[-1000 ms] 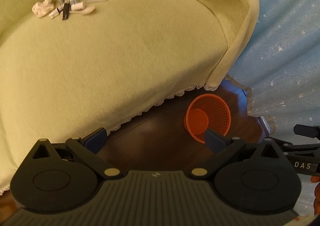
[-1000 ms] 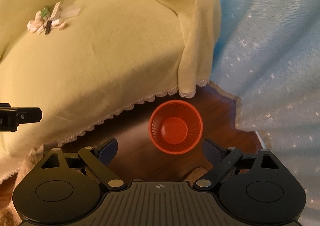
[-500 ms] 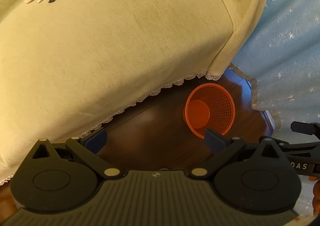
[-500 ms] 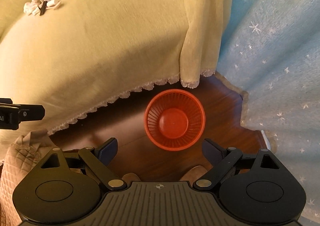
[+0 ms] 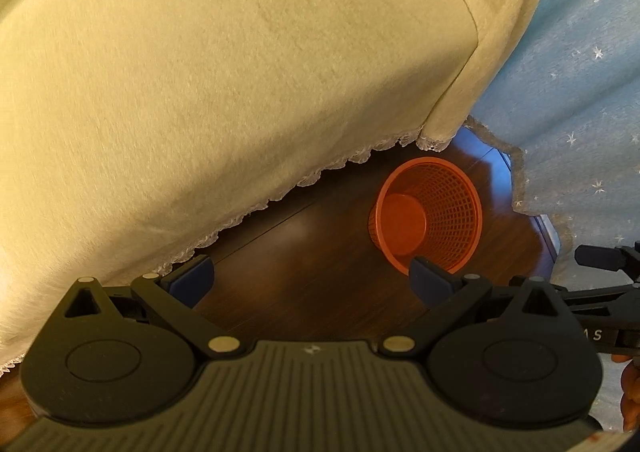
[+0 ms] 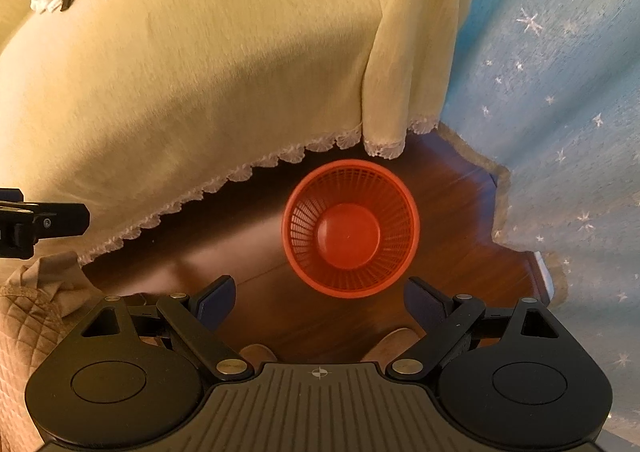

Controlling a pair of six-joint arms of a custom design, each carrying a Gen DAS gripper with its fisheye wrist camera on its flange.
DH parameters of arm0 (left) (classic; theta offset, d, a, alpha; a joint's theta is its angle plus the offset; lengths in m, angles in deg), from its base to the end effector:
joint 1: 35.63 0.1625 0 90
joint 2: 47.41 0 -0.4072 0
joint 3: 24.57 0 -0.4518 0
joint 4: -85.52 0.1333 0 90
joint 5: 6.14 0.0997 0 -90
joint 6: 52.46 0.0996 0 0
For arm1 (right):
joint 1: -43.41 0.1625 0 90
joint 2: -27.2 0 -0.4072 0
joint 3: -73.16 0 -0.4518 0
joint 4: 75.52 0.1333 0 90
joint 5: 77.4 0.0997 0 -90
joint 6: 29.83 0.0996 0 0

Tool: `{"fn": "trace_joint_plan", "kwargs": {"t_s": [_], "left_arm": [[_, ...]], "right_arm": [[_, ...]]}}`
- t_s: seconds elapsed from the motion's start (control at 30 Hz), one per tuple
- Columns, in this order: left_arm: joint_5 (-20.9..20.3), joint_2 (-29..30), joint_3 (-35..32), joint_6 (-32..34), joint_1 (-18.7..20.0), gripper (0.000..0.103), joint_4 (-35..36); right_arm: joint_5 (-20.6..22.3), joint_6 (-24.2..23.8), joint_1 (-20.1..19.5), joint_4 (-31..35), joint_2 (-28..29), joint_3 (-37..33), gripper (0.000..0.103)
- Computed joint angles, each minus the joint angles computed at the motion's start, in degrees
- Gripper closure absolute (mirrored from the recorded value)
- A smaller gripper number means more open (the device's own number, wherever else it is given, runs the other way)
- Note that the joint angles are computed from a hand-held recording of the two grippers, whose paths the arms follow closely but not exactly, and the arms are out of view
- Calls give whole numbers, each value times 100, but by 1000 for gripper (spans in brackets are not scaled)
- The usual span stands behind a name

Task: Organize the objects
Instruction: 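Lower the right gripper to the orange mesh basket rim and grasp it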

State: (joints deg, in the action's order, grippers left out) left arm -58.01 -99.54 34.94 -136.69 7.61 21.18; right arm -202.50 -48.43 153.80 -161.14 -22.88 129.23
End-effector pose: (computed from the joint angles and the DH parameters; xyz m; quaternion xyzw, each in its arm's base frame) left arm -0.4048 -0.6481 0.3059 -0.2031 0.8880 -0.1735 0.3744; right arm 0.3479 -0.7178 0.3295 0.3426 -0.8860 -0.0815 0.3016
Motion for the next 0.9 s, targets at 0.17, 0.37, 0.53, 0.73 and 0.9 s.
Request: {"fn": "trace_joint_plan", "kwargs": {"t_s": [0.17, 0.37, 0.53, 0.73, 0.9], "left_arm": [[-10, -113, 251, 0, 32, 1, -148], [32, -271, 609, -30, 52, 1, -440], [115, -442, 1057, -68, 78, 1, -731], [291, -737, 1942, 319, 155, 1, -1505], [277, -881, 2695, 495, 331, 1, -2241]], "right_arm": [[-17, 18, -30, -101, -32, 149, 14], [-50, -33, -84, -249, -83, 343, 14], [-44, -240, -187, -554, -230, 731, 14], [36, -1077, -437, -1498, -556, 1630, 14], [123, -2249, -765, -2503, -779, 2508, 14]]}}
